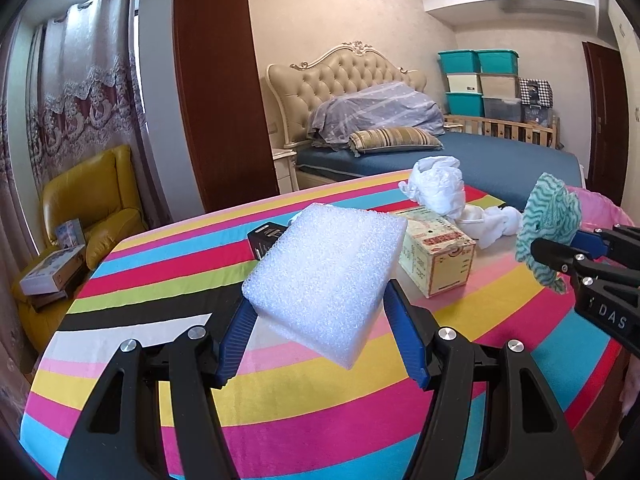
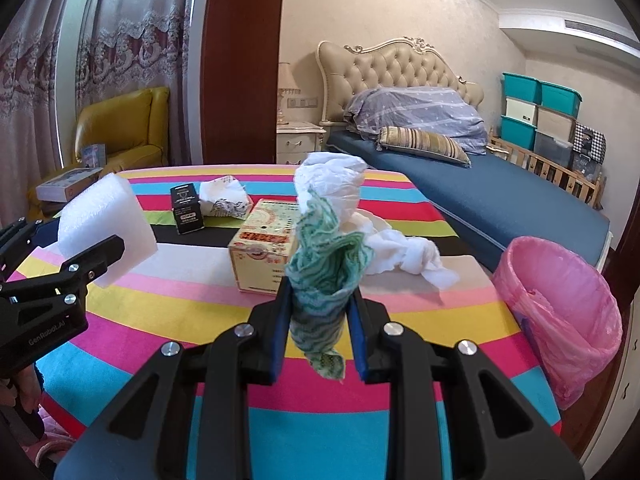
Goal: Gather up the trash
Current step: 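Carry the foam block with the left tool while the right tool carries the green cloth to the bin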
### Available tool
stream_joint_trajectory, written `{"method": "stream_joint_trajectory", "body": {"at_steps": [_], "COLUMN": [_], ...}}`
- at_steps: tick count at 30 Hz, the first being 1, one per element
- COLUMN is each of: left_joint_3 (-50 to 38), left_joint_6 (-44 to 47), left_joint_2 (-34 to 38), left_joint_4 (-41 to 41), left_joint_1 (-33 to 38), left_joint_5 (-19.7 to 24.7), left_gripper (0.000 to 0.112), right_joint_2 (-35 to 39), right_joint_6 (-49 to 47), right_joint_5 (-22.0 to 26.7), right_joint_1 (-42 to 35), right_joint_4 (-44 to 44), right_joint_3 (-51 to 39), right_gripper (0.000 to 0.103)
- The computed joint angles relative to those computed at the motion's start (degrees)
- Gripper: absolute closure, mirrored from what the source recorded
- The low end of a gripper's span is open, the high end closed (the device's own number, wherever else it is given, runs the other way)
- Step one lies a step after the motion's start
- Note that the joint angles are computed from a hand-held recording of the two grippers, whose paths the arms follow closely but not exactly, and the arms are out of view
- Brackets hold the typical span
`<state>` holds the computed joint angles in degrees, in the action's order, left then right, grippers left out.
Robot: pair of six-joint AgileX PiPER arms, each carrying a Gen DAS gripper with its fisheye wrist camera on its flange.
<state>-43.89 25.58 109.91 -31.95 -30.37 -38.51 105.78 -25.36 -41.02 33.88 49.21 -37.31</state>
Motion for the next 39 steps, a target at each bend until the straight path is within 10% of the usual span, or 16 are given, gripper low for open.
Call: {"method": "stream_joint_trajectory", "body": {"at_steps": [18,33,39], "left_joint_3": [-1.7,-16.8,-27.7], "left_joint_6": [3.8,5.1,18.2], "left_joint_2": [0.5,4.1,8.6], "left_joint_4": [-1.5,0.3,-11.8], "left_joint_1": [-4.4,-10.6,-14.9], "left_joint_5": [2.0,20.5,25.0], "left_gripper": [0.051,0.051,0.051], "right_joint_2": [-4.3,-9.0,-9.7], "right_joint_6": [5.9,11.5,13.8], "right_joint_5": [-9.0,-14.7,-15.8], "right_joint_1": [-1.9,-12.8,-23.5], "right_joint_4": [-2.1,-8.1,-15.0], "right_joint_3": [11.3,21.0,23.9], "right_gripper": [0.077,0.077,0.076]}}
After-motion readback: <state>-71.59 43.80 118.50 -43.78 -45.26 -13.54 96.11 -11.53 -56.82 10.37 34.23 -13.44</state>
